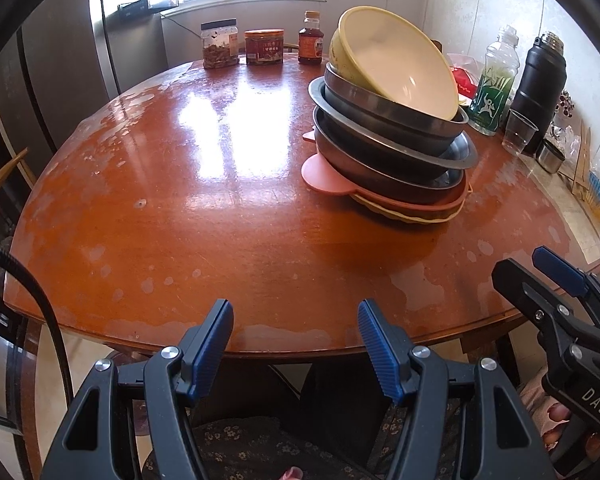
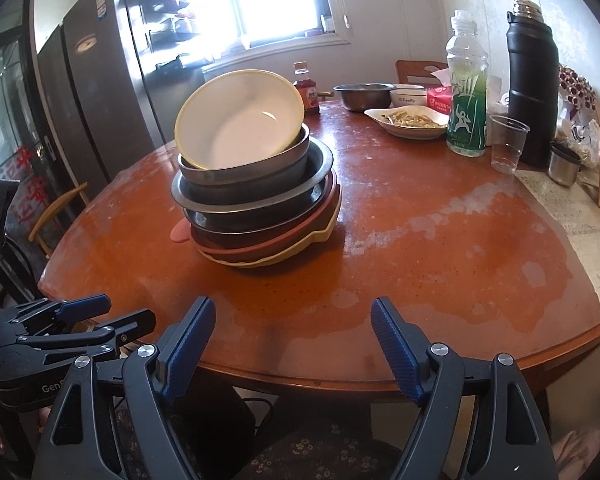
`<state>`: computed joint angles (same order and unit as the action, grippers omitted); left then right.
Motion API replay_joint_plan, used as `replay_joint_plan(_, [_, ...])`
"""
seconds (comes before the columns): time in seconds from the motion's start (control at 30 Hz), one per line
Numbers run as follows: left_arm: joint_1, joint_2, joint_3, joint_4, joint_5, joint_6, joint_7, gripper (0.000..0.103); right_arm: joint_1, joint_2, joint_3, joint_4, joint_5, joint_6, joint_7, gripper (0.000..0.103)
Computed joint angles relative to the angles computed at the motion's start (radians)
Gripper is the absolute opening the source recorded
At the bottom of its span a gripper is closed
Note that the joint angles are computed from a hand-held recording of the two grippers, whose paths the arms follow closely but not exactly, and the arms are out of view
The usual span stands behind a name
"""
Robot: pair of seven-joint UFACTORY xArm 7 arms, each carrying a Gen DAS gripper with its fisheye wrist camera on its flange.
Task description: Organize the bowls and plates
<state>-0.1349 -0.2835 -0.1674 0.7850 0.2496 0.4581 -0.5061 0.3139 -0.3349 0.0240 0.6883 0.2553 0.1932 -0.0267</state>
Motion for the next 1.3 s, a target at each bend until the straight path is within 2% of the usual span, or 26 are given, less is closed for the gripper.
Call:
replay_joint_plan(0.33, [-0.004, -0.016, 0.001, -0.016, -0.012, 0.002, 0.007, 0.064, 0.035, -0.010, -0.021, -0.010, 0.028, -0.006, -0.035, 0.081])
replay_joint_plan(1.3, [0.009, -0.049, -0.018, -0.032, 0.029, 0.035, -0.034, 0.064, 0.031, -0.032, -0.016, -0.028, 0.023, -0.016, -0.025, 0.081])
